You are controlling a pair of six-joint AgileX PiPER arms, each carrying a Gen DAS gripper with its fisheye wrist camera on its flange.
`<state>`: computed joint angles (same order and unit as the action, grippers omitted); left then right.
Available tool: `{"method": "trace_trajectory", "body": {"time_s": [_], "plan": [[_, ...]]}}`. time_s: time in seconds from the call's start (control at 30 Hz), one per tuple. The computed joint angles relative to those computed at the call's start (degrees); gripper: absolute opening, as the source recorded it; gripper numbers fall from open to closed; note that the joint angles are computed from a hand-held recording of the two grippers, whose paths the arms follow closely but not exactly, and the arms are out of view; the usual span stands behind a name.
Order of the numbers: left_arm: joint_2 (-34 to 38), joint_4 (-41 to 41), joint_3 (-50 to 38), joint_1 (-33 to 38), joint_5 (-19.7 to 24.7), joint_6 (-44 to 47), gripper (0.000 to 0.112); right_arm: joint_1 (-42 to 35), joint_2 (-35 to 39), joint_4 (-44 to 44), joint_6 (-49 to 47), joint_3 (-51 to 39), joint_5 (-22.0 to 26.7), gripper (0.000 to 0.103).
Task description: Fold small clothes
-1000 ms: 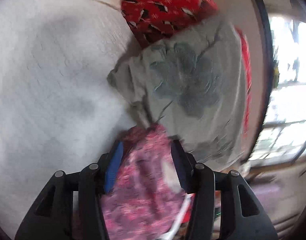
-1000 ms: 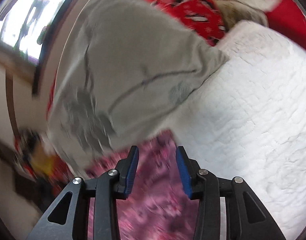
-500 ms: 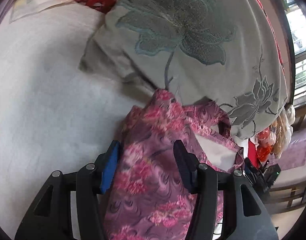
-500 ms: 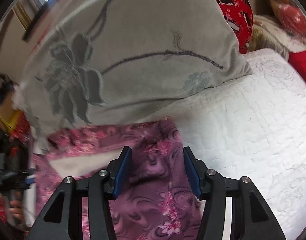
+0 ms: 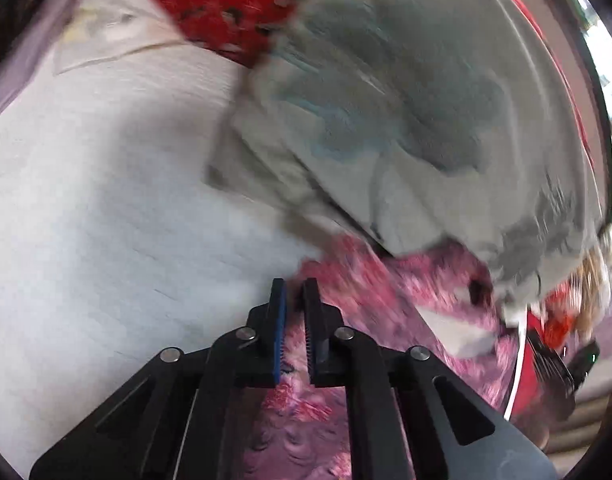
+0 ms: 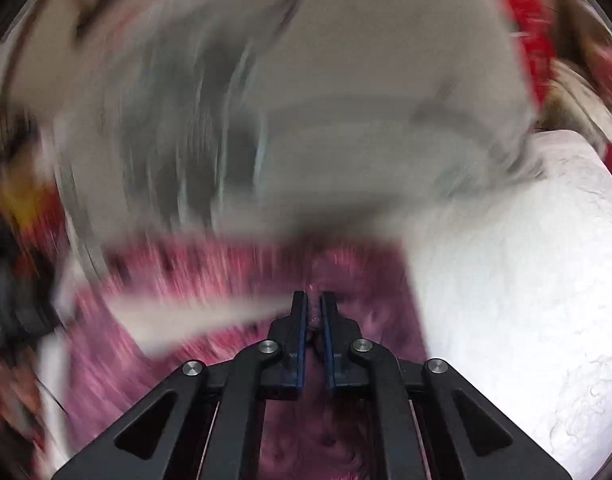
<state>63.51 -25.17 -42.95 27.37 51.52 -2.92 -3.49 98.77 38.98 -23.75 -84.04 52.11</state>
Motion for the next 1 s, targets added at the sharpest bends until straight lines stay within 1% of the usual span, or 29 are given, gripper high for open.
{"method": "trace_trajectory", "body": {"time_s": [0.03,0.07,0.1,0.13,0.17,0.2,0.23,0.27,0.3,0.33,0.37,0.4,0.43,0.47,0.53,0.57,0.6,0.63,0.67,0.7,0.73,0.77,0.83,0.87,0.9,0.97,1.0], "plan": [[0.49,-0.33,-0.03,2.16,0.79,0.54,0.006,-1.63,0.83,0.39,2.01,-0.40,-1.24,0.001],[0.99,-2.59,0.15,5.44,2.13,3.37,0.006,-2.06,2.22,-1.51,5.70,-2.32,-0.35,0.008],[1.35,-6.73,0.72,9.50,4.05,8.39,0.006,-3.88,4.22,-2.01,7.85,-4.54,2.25,0.008],[1.65,-11.28,1.29,13.69,6.67,14.08,0.006,-5.44,4.53,-0.23,7.70,-4.50,3.50,0.008],[1.67,-14.28,1.59,16.66,8.93,17.84,0.006,-6.56,4.29,2.85,5.27,-3.39,3.68,0.009],[1.51,-15.55,1.59,18.51,10.57,19.79,0.007,-8.19,3.98,7.21,0.89,-2.01,5.49,0.010],[1.54,-16.72,1.36,19.03,11.54,20.57,0.007,-8.53,4.59,9.29,-1.48,-1.56,6.50,0.020],[1.58,-17.30,1.16,18.04,11.38,20.25,0.010,-8.26,4.95,9.07,-2.17,-1.30,7.29,0.040],[1.65,-17.43,0.57,16.51,11.26,19.65,0.025,-7.17,4.86,6.84,-1.39,-0.99,7.02,0.047],[1.97,-16.44,-0.38,12.84,10.22,17.30,0.039,-6.41,4.86,4.90,-1.17,-0.97,6.69,0.050],[1.95,-14.40,-0.88,8.79,8.67,14.10,0.066,-5.29,5.08,3.44,-0.70,-0.98,6.09,0.050],[1.99,-10.91,-1.70,4.18,6.42,9.89,0.074,-4.70,5.36,2.67,-0.31,-1.18,6.02,0.050],[2.14,-8.44,-2.44,1.24,4.98,7.28,0.074,-3.76,5.74,1.48,0.57,-1.07,5.15,0.050],[2.79,-5.47,-3.04,-2.33,3.37,4.53,0.074,-4.33,4.88,1.57,-0.72,0.91,4.30,0.050],[3.95,-0.66,-3.70,-8.00,0.42,-0.33,0.072,-2.74,4.69,0.36,-1.00,2.24,1.65,0.049],[3.71,2.01,-3.83,-11.07,-1.23,-2.59,0.045,-1.31,4.34,-0.99,-0.92,2.72,0.32,0.039],[3.33,6.98,-4.59,-15.15,-2.30,-5.59,0.006,-0.26,4.10,-1.99,-1.90,2.47,-0.13,0.026],[3.20,9.79,-5.26,-17.22,-2.17,-7.83,0.006,0.04,3.99,-1.81,-3.77,1.99,0.55,0.004],[2.31,10.98,-5.10,-18.10,-2.69,-9.42,0.006,-0.17,3.15,-0.47,-5.47,2.13,0.53,0.003],[0.59,10.70,-4.30,-17.05,-3.41,-9.77,0.005,-1.26,2.13,2.13,-7.91,2.62,0.88,0.003],[-0.38,8.62,-3.45,-14.85,-3.73,-8.05,0.005,-3.13,0.84,7.02,-11.33,3.03,1.03,0.003],[-0.97,4.66,-2.44,-10.97,-3.78,-4.62,0.005,-4.61,0.39,10.23,-12.91,3.21,0.92,0.003],[-0.25,-1.40,-0.63,-4.28,-3.64,0.38,0.005,-7.90,0.85,16.10,-12.87,2.54,0.58,0.002],[0.65,-2.65,-0.01,-2.17,-3.54,1.27,0.005,-8.70,1.79,16.27,-11.72,1.54,1.01,0.002],[2.25,-1.61,0.50,-0.84,-4.06,-0.07,0.002,-8.59,3.45,14.54,-9.25,0.11,0.92,0.002],[4.61,0.04,1.13,1.18,-4.53,-1.57,0.002,-6.59,5.62,8.56,-4.88,-0.73,-0.95,0.002],[6.19,-1.93,1.89,3.98,-4.06,0.70,0.001,-5.36,6.59,4.91,-2.30,-0.96,-1.79,0.002]]}}
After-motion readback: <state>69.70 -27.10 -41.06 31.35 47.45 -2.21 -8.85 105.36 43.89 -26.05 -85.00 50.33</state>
